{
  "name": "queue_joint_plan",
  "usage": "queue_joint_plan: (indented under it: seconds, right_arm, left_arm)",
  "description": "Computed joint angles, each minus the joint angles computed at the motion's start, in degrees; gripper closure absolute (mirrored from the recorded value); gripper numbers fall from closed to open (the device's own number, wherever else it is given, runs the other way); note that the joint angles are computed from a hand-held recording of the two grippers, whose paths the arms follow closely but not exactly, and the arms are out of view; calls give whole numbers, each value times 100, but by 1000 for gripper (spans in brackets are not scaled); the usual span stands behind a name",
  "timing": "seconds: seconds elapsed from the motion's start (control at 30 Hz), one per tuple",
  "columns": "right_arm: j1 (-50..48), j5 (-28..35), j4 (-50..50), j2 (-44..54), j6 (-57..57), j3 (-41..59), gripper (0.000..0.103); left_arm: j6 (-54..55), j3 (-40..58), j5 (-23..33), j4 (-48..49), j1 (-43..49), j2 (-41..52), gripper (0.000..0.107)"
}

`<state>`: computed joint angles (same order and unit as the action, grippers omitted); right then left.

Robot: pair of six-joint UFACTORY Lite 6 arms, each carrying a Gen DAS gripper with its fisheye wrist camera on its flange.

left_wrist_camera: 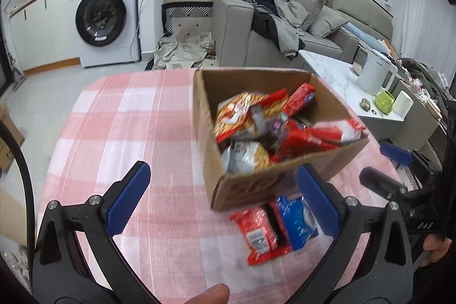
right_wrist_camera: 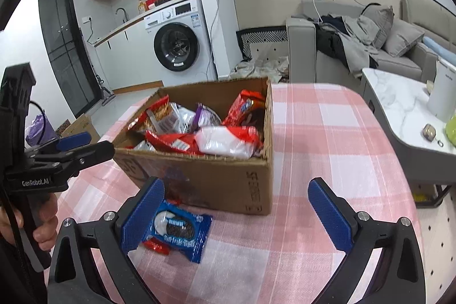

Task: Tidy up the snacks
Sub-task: 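Move the right tool to the blue Oreo pack while the left tool approaches the red packet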

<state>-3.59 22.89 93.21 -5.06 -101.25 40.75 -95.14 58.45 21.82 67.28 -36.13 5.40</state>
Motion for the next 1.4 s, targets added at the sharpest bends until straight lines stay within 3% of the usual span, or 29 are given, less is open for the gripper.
queue_joint_plan:
  seconds: [0.23, 0.53, 0.63, 1.13, 1.4]
  right_arm:
    - [128, 11, 257, 257, -204, -238, 0]
    - [576, -174, 1137, 481, -1091, -581, 0]
    - [757, -141, 1156, 727, -890, -476, 0]
    - [1549, -479, 2177, 1699, -1360, 111, 0]
    - [1133, -487, 2200, 1795, -1616, 41, 0]
  left_arm:
    - [-834, -865, -251, 506, 83, -262, 5]
    - [-1586, -931, -485, 987, 137, 215, 5]
    - [-1935, -988, -558, 1261, 154, 336, 5]
    - [-2212, -1067, -695, 1526, 362, 556, 5]
    - [-2302, -950, -742, 1621, 343, 765, 5]
